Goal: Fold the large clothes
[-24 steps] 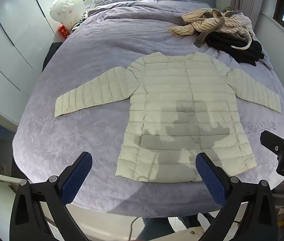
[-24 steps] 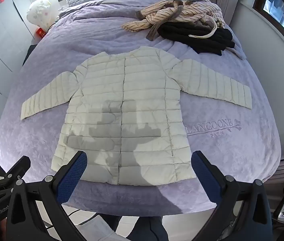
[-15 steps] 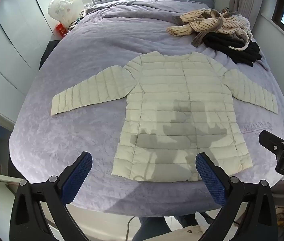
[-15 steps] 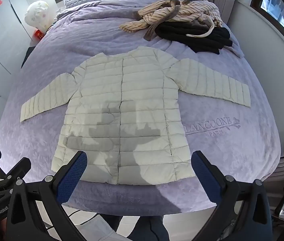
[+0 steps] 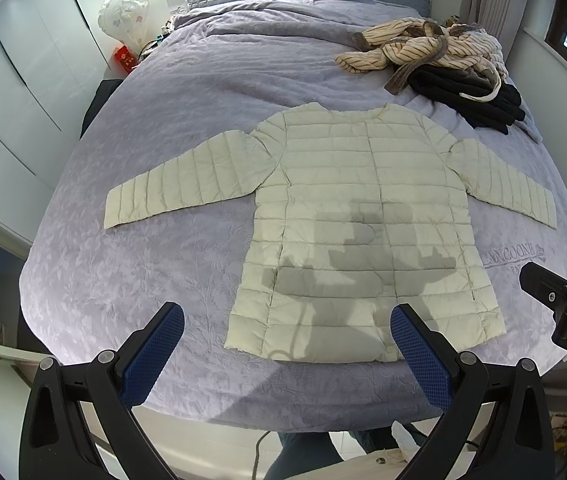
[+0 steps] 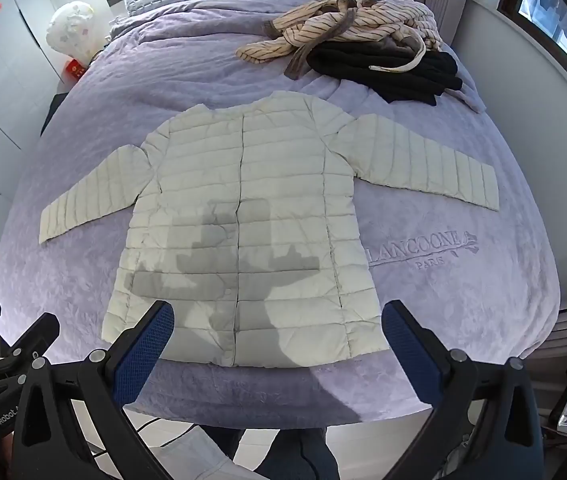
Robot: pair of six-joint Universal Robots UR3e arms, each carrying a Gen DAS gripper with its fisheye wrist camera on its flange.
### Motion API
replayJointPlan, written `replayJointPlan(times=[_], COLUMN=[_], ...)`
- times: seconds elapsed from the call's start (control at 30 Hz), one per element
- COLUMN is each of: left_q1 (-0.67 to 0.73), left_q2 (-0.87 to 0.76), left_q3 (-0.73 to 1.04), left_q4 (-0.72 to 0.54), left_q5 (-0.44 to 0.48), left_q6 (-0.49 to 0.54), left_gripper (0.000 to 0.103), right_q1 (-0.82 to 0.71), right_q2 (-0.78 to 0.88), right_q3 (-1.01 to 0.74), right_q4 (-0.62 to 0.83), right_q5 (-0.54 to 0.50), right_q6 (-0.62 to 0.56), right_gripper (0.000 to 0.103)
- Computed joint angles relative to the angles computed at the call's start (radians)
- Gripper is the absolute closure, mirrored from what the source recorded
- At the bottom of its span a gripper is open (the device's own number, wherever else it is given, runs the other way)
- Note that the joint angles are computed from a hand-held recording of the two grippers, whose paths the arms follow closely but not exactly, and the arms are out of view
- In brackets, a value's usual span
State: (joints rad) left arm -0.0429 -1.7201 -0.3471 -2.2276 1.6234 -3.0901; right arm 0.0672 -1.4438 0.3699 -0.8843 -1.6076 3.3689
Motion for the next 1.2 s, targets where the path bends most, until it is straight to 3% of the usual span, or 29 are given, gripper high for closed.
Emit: replayJointPlan(times=[0.33,0.57,1.2], left_q1=[0.001,0.004,0.005], left_q2=[-0.008,-0.007,-0.006], left_q3=[0.015,0.014,0.012], left_q4=[-0.007,-0.008,-0.008], left_q5=[0.0,-0.002,-0.002], left_q6=[0.003,0.005,0.005], left_gripper=[0.0,0.0,0.0], right_q1=[0.001,0.012,0.016], right_q2=[0.028,-0.018,0.0], right_q3=[-0.056,0.058,0.027], right_q4=[0.032,-0.033,-0.017], right_q5=[-0.001,-0.008,-0.01], right_q6=[0.003,0.012,0.017], right_gripper=[0.0,0.0,0.0])
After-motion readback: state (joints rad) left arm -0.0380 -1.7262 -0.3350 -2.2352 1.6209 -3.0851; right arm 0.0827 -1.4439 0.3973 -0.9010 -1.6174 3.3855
